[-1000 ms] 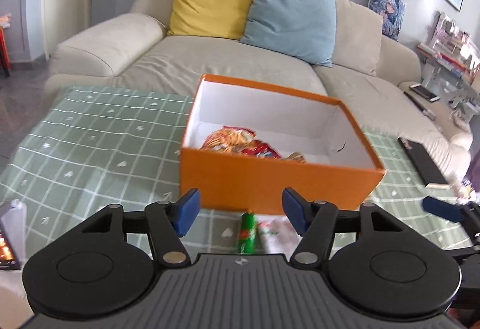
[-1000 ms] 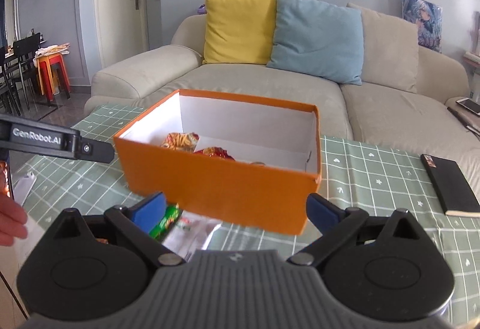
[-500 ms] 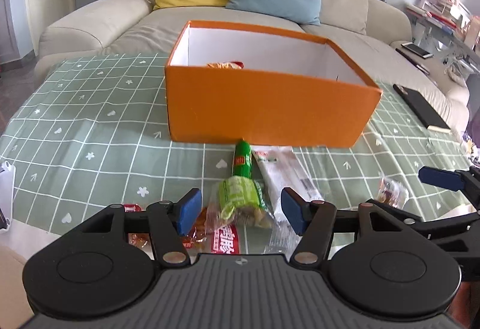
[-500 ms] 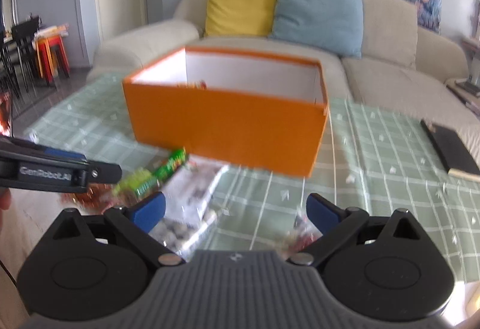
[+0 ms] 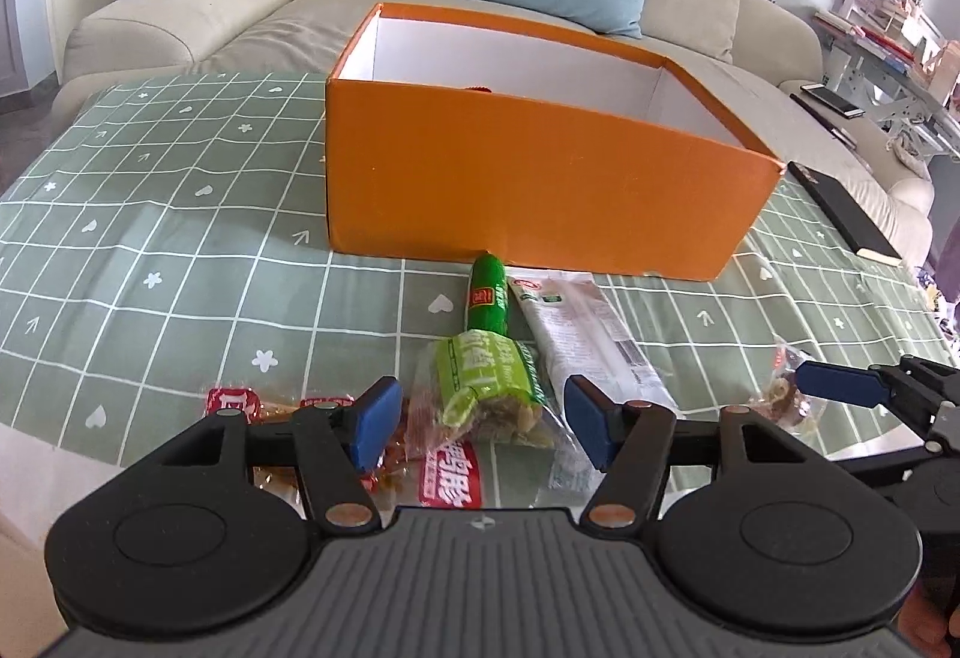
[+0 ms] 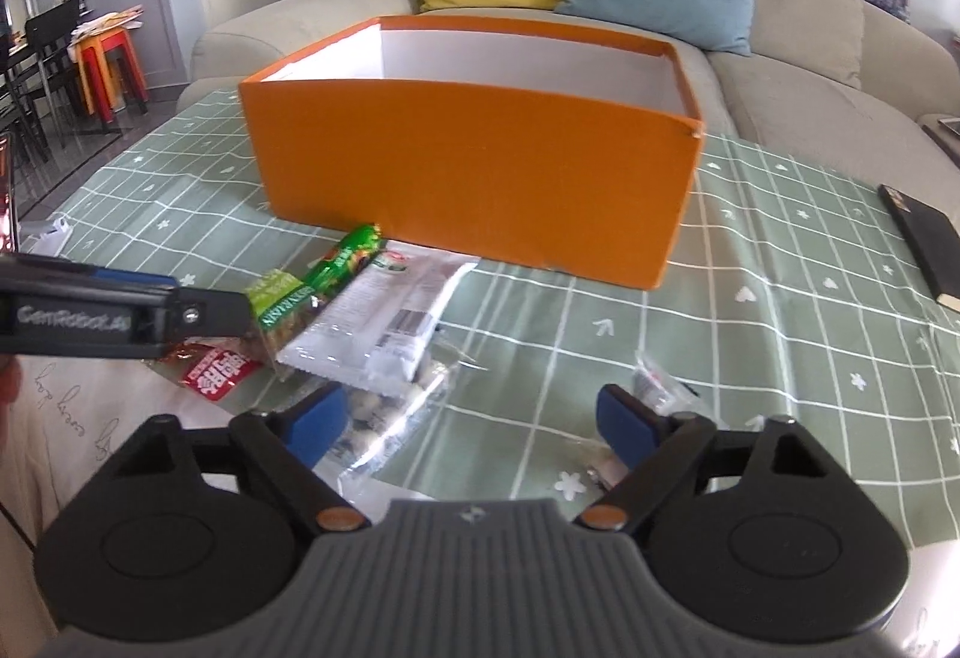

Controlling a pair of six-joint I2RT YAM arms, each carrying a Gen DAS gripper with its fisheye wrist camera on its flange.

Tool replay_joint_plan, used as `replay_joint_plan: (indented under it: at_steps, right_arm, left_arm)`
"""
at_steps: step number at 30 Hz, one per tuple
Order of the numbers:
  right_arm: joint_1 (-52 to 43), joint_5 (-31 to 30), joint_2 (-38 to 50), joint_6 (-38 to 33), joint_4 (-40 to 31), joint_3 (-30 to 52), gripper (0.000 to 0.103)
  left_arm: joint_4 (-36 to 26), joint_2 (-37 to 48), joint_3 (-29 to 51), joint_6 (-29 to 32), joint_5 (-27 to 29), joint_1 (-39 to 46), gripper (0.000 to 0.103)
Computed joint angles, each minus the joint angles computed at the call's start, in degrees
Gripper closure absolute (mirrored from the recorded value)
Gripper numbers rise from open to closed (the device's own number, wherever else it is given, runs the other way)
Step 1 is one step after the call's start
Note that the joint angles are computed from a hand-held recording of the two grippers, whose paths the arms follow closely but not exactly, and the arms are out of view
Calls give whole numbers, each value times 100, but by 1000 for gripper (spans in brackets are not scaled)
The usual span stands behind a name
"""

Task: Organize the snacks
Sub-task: 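Move the left tool to the green snack bag while the right tool reaches the brown cake packet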

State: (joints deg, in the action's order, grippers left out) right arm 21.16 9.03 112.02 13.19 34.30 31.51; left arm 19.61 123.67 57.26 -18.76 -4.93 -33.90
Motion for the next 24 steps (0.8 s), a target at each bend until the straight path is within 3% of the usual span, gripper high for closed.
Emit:
replay_joint_plan:
  at_steps: [6, 12, 18, 22, 24]
  right_arm:
    - [82, 312, 128, -25, 25, 30, 18]
    - [69, 1191, 59, 56, 248, -170, 18]
    - [-410, 1050, 350, 548, -649, 326, 18]
    - [-467, 977, 592, 582, -871, 587, 18]
    - [-496, 913, 676, 535, -942, 694, 24]
  left_arm:
    - [-241, 341, 387, -188, 173, 71, 30]
    - [-246, 585, 628, -205, 88, -7, 27]
    - [-216, 719, 711, -371, 205, 72, 23]
    - [-334, 816, 843, -431, 275, 92, 23]
    - [-319, 825, 843, -390, 267, 81, 23]
